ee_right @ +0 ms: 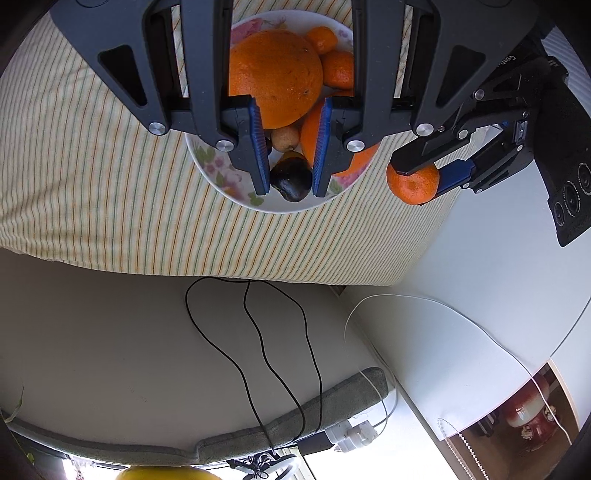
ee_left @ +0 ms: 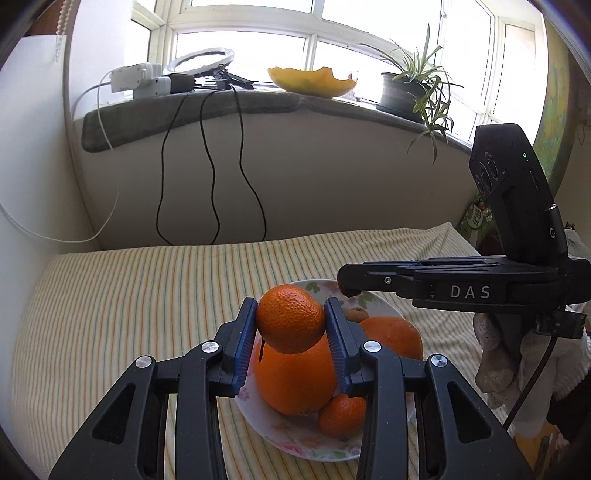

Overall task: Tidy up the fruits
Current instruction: 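Lower the tangerine and plum onto the fruit pile and open both grippers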

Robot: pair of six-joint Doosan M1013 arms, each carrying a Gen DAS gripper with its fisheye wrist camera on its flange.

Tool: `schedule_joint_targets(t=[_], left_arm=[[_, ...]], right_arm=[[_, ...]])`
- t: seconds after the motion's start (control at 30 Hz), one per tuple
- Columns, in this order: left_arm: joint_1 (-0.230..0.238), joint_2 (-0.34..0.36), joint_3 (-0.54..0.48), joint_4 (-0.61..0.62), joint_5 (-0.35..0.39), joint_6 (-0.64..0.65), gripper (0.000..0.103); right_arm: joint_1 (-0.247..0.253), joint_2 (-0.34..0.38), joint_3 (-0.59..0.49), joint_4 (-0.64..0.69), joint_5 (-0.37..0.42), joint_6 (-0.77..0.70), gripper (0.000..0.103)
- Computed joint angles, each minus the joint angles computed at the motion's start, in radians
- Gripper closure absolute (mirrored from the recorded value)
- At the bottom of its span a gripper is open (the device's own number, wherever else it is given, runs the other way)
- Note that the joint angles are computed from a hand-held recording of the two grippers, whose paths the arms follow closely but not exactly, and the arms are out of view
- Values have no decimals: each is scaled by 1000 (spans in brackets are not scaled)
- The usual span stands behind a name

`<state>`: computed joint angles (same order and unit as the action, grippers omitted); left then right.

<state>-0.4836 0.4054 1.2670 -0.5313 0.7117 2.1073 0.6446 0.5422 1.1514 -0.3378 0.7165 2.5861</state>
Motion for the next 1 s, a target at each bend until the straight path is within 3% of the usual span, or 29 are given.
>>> schedule_joint_targets(t=[0.5,1.0], left_arm=[[-29,17,-14,12,30,-10,68],[-29,25,-23,6,41,-6,67]], right_arm=[[-15,-19,49,29,-26,13,78],[-24,-16,55,75,-37,-14,78]])
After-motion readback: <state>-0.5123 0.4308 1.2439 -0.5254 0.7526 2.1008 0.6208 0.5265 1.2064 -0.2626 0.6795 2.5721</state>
